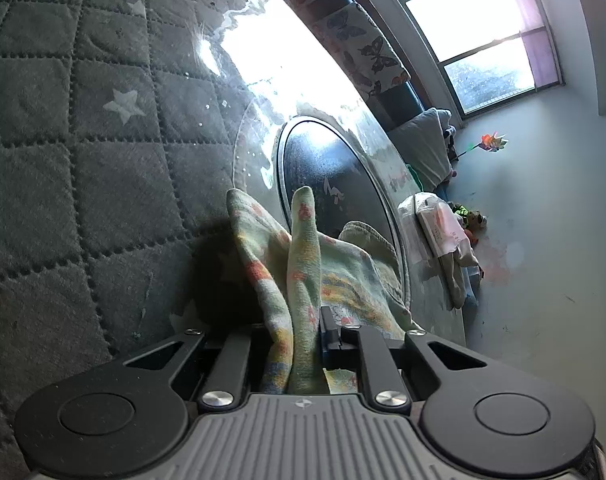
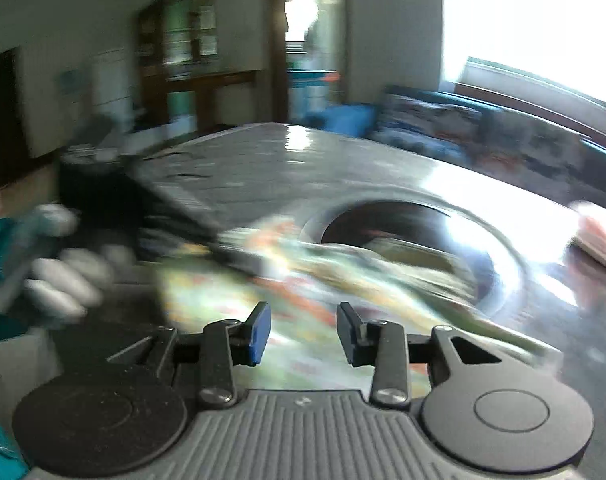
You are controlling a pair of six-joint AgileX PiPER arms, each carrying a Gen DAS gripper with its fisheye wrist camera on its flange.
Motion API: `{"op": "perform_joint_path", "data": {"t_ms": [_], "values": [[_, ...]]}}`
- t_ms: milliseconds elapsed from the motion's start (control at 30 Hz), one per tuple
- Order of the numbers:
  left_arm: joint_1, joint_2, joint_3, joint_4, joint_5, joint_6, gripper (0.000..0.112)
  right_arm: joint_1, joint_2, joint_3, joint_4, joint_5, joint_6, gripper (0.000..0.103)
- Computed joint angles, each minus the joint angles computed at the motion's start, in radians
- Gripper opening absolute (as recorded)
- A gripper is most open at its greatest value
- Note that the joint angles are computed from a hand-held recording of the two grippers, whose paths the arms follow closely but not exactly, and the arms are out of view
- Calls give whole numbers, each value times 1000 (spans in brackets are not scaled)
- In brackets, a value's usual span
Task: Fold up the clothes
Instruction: 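Grasp the edge of the folded green shirt with both grippers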
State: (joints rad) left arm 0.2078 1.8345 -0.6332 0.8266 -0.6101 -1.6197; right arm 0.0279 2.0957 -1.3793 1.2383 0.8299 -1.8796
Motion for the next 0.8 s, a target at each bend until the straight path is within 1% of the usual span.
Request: {"op": "perform_joint_path", "data": {"t_ms": [167,200,300,400,533,667,700,733,767,800], "values": [[-25,-7,4,-50,20,48,15,-74,88,-116,18,-135,137,39],[-28,-9,3,-55,25,53,15,-84,113,-154,-5,-144,195,39],[-40,-12,-4,-68,44,63,15,-103,197,-285,-93,-136,376,39],[-48,-16,-6,-76,56,69,15,-112,262,-383,-150,-120,502,39],[-53,-16,-8,-81,62,74,15,-117,311,-437,-174,-110,587,39],[-58,-16,-12,-84,69,79,15,-118,324,-449,-163,-100,597,39],[-56,-16,-11,-82,68,81,15,-117,322,-447,-163,-97,595,38],[-56,-16,-11,-82,68,84,15,-116,320,-445,-165,-94,596,32],[-59,-16,-12,-86,70,89,15,-115,320,-447,-169,-89,601,30],[-61,-16,-13,-90,72,92,15,-114,321,-449,-173,-85,606,25]]}}
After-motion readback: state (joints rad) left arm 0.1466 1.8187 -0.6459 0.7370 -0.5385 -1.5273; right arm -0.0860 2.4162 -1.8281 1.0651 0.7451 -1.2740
